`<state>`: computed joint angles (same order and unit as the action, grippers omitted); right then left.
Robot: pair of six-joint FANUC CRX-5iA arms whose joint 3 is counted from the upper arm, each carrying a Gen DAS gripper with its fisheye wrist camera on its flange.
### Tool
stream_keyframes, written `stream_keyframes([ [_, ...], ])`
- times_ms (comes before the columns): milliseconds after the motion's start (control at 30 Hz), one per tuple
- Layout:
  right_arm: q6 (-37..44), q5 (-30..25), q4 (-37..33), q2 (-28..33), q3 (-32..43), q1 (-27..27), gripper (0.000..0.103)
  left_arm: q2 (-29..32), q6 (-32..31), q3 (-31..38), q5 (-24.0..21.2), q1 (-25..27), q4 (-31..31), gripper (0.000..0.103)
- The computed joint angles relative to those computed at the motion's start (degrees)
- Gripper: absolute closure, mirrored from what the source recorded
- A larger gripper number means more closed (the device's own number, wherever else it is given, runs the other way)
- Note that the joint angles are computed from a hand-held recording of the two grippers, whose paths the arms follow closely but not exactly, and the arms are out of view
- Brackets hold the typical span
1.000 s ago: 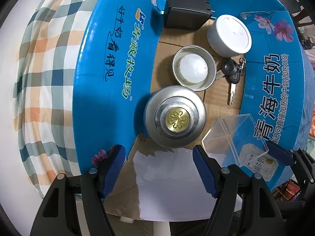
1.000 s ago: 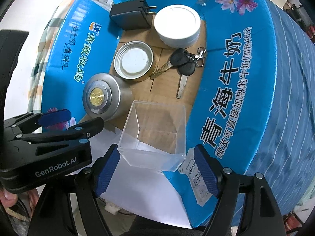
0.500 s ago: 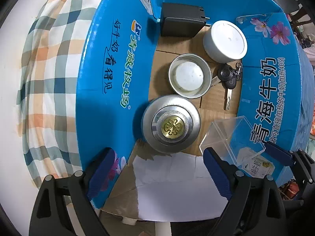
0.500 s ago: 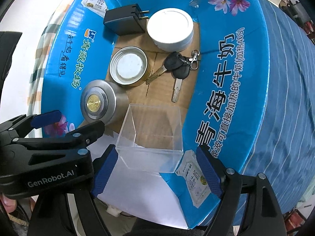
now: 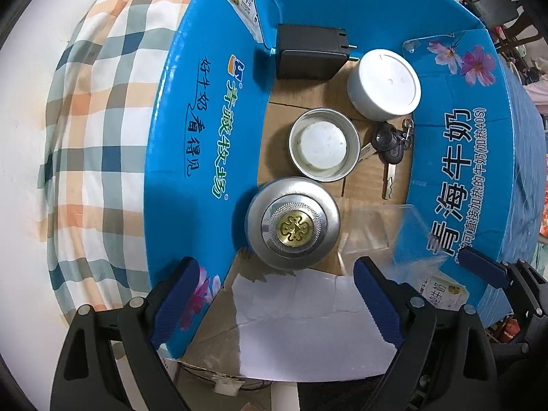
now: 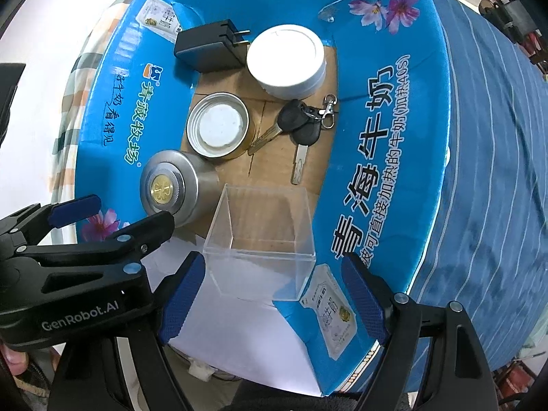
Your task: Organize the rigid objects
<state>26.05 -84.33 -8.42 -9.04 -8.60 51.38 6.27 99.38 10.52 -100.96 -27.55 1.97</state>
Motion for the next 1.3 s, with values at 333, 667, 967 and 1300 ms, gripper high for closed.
stream_keyframes([
  [333, 0.45, -0.45, -0.18, -0.34, 0.5, -0.18, 0.019, -0.28, 1.11, 0.04, 0.07, -0.43, -0.37, 0.011],
  [667, -0.91, -0.17, 1.5, -1.4, 0.23, 0.0, 0.017, -1.8, 2.14, 2.3, 0.02, -0.22, -2.79, 0.0],
  [967, -2.18, -0.38, 3.61, -2.39, 0.48, 0.7, 0.005, -3.75, 1.83, 2.1, 0.33, 1.23, -2.98, 0.0],
  [1300, -4.91, -1.5, 7.18, -4.06, 0.41, 3.44, 0.004, -5.48, 2.62, 3.35, 0.99, -1.04, -4.85, 0.0],
])
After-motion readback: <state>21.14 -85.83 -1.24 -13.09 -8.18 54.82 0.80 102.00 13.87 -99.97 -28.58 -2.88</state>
